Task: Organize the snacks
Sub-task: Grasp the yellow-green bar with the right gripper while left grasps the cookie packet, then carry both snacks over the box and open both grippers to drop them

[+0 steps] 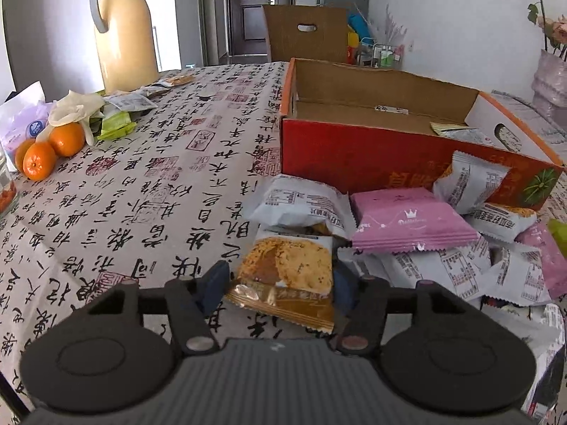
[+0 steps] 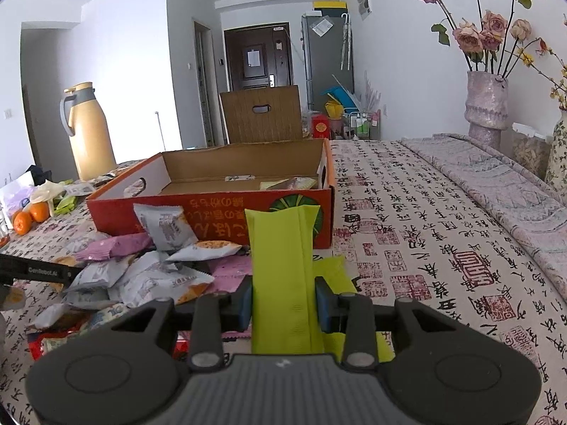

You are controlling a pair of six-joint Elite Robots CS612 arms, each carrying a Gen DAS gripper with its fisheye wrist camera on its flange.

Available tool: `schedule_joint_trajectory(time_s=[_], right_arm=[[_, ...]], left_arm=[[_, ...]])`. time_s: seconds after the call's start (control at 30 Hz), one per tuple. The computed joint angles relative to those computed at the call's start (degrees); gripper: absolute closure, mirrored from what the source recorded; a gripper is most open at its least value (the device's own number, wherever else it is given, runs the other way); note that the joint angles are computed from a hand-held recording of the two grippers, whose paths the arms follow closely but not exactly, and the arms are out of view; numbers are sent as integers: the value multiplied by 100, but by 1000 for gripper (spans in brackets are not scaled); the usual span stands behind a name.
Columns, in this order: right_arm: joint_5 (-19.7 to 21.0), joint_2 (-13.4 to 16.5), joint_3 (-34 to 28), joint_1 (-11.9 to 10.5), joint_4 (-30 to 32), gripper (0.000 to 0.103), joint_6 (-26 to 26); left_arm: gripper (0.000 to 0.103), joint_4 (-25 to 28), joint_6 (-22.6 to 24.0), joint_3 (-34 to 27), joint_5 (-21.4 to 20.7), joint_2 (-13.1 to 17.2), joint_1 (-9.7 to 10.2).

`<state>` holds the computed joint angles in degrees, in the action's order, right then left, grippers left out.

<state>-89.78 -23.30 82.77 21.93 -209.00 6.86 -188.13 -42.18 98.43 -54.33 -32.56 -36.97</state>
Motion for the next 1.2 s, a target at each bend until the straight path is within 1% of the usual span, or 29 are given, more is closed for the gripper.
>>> schedule_joint_trajectory(time_s=[0.27,0.53,0.73,1.03,1.1,1.2], right_arm=[[-16,-14,54,-7,-36,69,35],[-17,-39,92,13,-151,69,27],[33,-46,40,31,-270,69,-12],[89,-3,-270,53,-379,69,-65],[114,24,-395,53,-383,69,-66],[139,67,-599,57,-374,69,-74]], left_arm=[[43,-267,-38,232,189,-77,-100],[43,-893,119,529,603,-210,-270],[43,-1403,516,494,760,-235,-338],[42,-1979,1150,192,754,-190,-340],[42,-2053,1338,73,793,-155,-330],[42,-2023,1501,-106,782,-126,-286]])
